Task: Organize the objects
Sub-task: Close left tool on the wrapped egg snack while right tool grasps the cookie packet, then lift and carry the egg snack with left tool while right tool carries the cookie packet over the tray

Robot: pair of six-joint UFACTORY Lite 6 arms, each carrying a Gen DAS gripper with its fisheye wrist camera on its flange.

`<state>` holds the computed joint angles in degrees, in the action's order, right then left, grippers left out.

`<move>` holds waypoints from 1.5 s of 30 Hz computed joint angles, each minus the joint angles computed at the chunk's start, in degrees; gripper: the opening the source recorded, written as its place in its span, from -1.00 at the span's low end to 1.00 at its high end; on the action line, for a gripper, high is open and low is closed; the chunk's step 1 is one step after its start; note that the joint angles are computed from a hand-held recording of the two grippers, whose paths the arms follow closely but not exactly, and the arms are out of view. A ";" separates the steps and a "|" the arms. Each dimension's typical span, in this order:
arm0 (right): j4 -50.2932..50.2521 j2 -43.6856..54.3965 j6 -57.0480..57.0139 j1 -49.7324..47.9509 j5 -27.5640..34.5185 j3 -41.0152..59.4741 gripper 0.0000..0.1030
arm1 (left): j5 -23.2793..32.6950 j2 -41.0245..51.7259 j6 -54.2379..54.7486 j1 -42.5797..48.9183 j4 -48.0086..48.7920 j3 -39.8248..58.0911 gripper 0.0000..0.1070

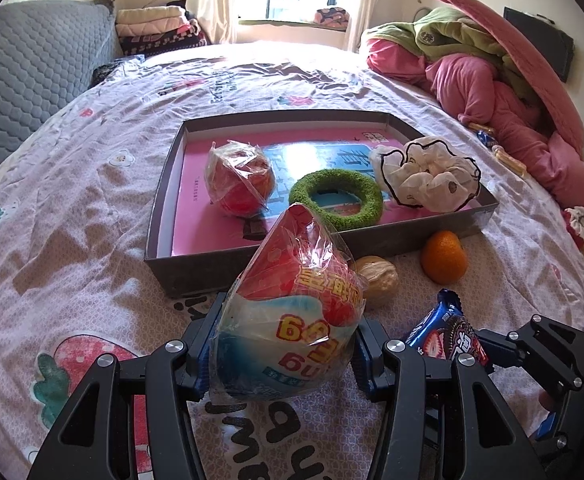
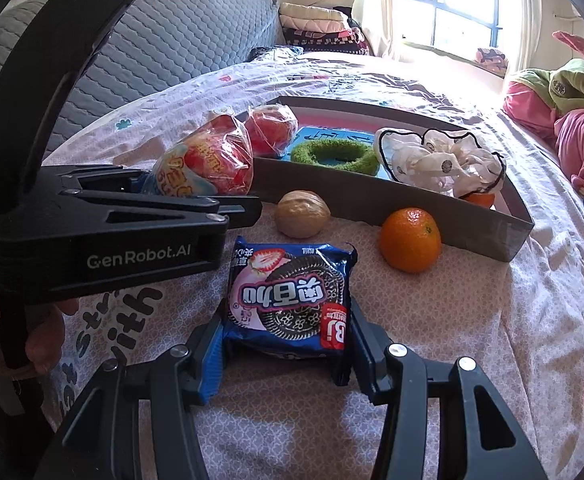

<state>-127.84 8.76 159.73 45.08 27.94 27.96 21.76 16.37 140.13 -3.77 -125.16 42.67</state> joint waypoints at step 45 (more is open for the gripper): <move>4.27 -19.69 -11.81 -5.23 3.18 -5.47 0.02 | -1.29 -12.87 -7.43 -0.47 0.80 -4.23 0.03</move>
<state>-123.57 -10.93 147.93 39.85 31.11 22.49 20.47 3.50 132.70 -4.24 -124.35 38.44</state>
